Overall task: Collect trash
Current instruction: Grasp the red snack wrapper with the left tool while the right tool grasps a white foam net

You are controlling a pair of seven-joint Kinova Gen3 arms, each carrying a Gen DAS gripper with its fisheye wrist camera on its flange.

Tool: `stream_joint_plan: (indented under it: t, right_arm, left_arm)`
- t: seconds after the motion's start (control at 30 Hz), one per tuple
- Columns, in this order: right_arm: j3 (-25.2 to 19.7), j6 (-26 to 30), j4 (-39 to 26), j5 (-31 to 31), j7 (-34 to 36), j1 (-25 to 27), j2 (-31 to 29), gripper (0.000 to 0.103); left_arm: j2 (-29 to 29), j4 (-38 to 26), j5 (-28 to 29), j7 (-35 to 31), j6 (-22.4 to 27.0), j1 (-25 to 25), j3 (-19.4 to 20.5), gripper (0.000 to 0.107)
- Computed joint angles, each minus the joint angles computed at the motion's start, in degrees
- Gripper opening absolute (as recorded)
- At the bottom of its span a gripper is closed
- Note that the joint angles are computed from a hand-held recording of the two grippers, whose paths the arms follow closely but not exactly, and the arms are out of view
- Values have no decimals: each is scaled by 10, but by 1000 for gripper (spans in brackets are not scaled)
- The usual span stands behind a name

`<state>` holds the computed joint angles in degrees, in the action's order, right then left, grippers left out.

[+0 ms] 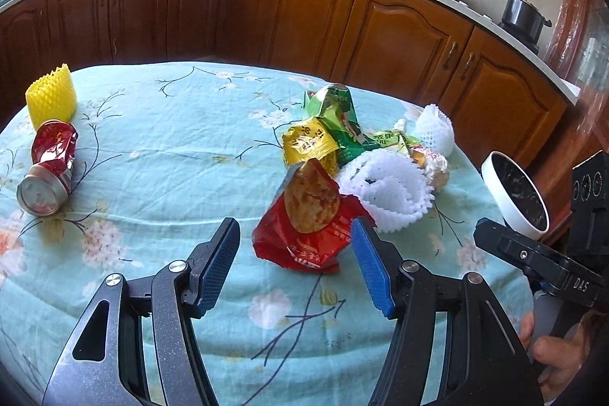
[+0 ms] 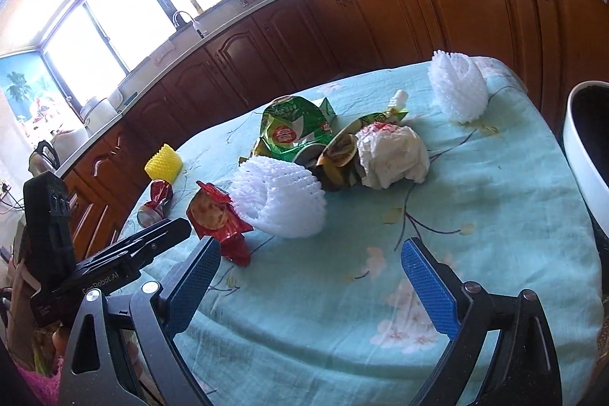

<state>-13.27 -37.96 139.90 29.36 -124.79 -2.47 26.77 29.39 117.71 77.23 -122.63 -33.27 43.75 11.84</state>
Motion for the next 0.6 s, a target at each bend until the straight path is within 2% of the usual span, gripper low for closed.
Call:
stream_joint_plan:
  t: [0.07, 0.2, 0.3, 0.37, 0.4, 0.43, 0.47, 0.53, 0.6]
  right_arm:
    - [-5, 4, -14, 4, -6, -2, 6, 94]
    - [-15, 35, -50, 17, -25, -6, 18, 77]
    - [-26, 65, -79, 27, -35, -7, 32, 64]
    - [-28, 79, -91, 24, -32, -12, 40, 55]
    - [-31, 89, -98, 25, -33, -12, 45, 42]
    - [-37, 93, -100, 29, -35, -7, 48, 33]
    - [-40, 92, -99, 30, -34, -2, 51, 30]
    - [-34, 83, -88, 15, -21, -6, 46, 21]
    - [-31, 76, -74, 7, -11, -6, 37, 19]
  left_arm:
    - [-1, 4, -18, 15, 11, -11, -3, 61]
    - [6, 0, -28, 17, 25, -20, -16, 61]
    - [13, 1, -66, 49, 55, -35, -22, 61]
    - [17, 1, -92, 71, 74, -38, -30, 61]
    - [19, 0, -103, 79, 82, -37, -34, 60]
    - [19, -1, -112, 85, 88, -35, -38, 56]
    - [21, -1, -128, 96, 95, -35, -40, 52]
    - [22, -4, -146, 104, 108, -28, -48, 30]
    - [23, -12, -148, 96, 119, -10, -64, 15]
